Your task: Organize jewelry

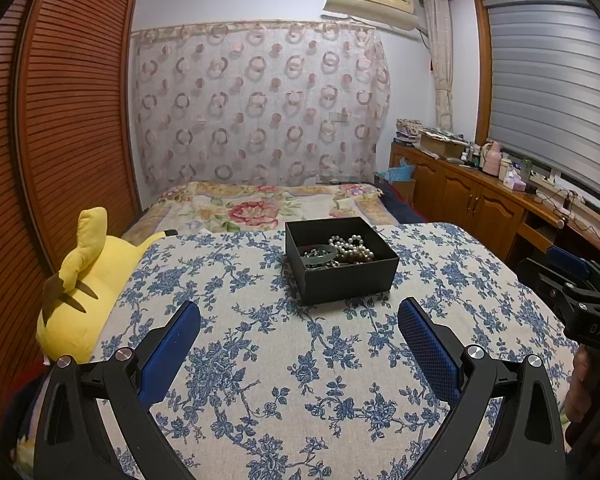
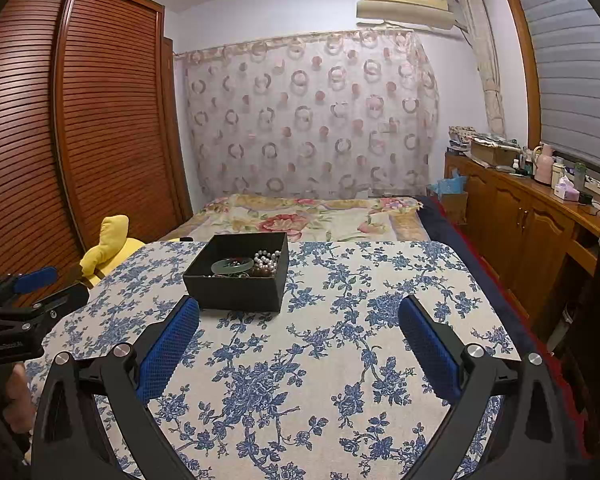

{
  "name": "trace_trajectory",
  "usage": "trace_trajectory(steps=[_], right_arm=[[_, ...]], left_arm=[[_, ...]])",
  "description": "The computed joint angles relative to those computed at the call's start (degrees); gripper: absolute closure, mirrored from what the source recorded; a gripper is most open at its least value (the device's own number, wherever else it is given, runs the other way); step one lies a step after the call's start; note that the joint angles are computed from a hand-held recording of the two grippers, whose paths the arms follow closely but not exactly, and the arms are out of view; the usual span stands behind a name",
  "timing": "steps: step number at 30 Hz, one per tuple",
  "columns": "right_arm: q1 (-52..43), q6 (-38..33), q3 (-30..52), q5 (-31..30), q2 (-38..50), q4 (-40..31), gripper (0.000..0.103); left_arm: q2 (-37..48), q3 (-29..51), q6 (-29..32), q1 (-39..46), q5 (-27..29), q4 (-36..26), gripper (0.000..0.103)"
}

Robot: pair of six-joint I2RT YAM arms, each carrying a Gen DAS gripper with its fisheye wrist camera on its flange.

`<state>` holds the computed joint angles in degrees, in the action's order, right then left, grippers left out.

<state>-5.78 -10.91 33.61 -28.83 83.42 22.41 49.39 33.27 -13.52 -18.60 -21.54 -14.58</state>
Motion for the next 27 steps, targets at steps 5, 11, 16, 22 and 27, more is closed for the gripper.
trace_trajectory(steps=[5,11,16,22,27], right_arm=[[-0.04,-0.01,0.04,-0.01,-0.05,-0.08,0.003],[-0.12,0.08,-0.08,0.05,0.48,0.67,0.002],[-0.1,0.0,0.08,0.01,0.34,0.3,0.002],[-0.13,0.1,0.06,-0.05,0.39,0.43,0.002],[-0.13,0.11,0.01,-0.04,0.47,0.58,0.002]], left_arm=[[-0.14,0.03,0.19,0.37,0.36,-0.12,0.008],[-0.14,-0.09,0.26,0.32,0.27,0.16,0.008],[-0.19,-0.11,-0.02,-0.01,-0.03,0.39,0.008],[0.01,0.72,-0.18,-0.45,-0.43,-0.02,0.008],[0.02,0.76,-0.12,-0.5,-0.6,0.1,0.008]])
